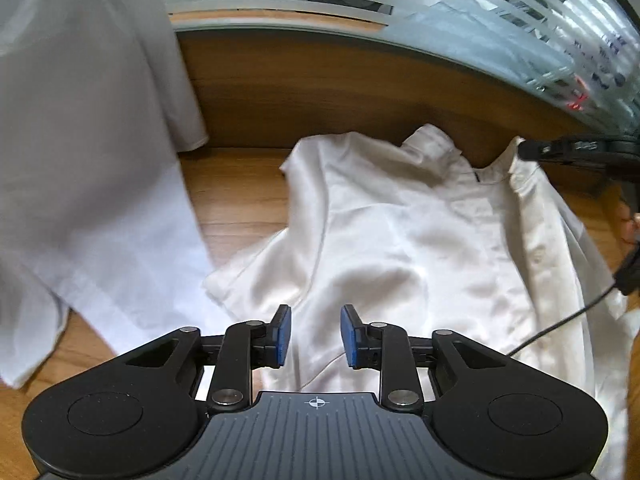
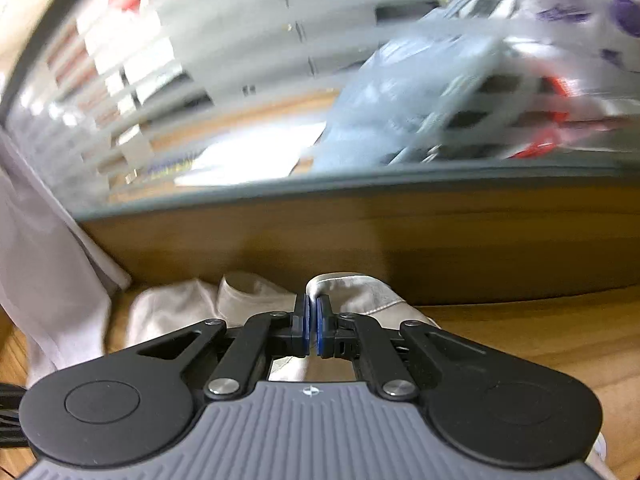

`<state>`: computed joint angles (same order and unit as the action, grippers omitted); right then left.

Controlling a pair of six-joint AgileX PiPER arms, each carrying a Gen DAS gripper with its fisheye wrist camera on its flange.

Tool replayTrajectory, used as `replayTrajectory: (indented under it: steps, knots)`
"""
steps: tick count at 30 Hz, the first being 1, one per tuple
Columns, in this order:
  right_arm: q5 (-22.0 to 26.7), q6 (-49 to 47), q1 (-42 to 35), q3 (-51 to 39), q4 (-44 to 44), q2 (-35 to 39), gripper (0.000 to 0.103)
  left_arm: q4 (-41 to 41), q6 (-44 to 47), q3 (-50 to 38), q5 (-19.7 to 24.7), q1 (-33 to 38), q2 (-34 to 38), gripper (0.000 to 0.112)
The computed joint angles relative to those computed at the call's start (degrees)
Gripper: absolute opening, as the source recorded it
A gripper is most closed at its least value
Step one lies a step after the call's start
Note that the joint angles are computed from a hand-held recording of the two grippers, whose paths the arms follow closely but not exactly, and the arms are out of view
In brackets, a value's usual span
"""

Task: Fold clothes

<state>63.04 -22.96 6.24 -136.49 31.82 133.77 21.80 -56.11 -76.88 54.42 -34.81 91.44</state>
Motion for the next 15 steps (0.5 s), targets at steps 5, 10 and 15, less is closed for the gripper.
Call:
replayTrajectory:
  steps: [5, 10, 15]
  knots:
    - [2.5, -0.2, 2.4, -3.8, -4.8, 3.3, 0.012, 3.0, -1.5, 2.0, 2.2, -3.1, -2.4, 0.035]
    - [2.6, -6.0, 2.5, 2.9, -2.6, -3.5, 0.031, 7.4, -6.3, 3.3, 6.0, -8.8, -6.1, 0.041]
    - [4.6, -7.7, 0.0, 13.4, -0.6, -14.8, 0.031, 12.3, -12.2, 3.7, 13.2, -17.8, -10.0, 0.044]
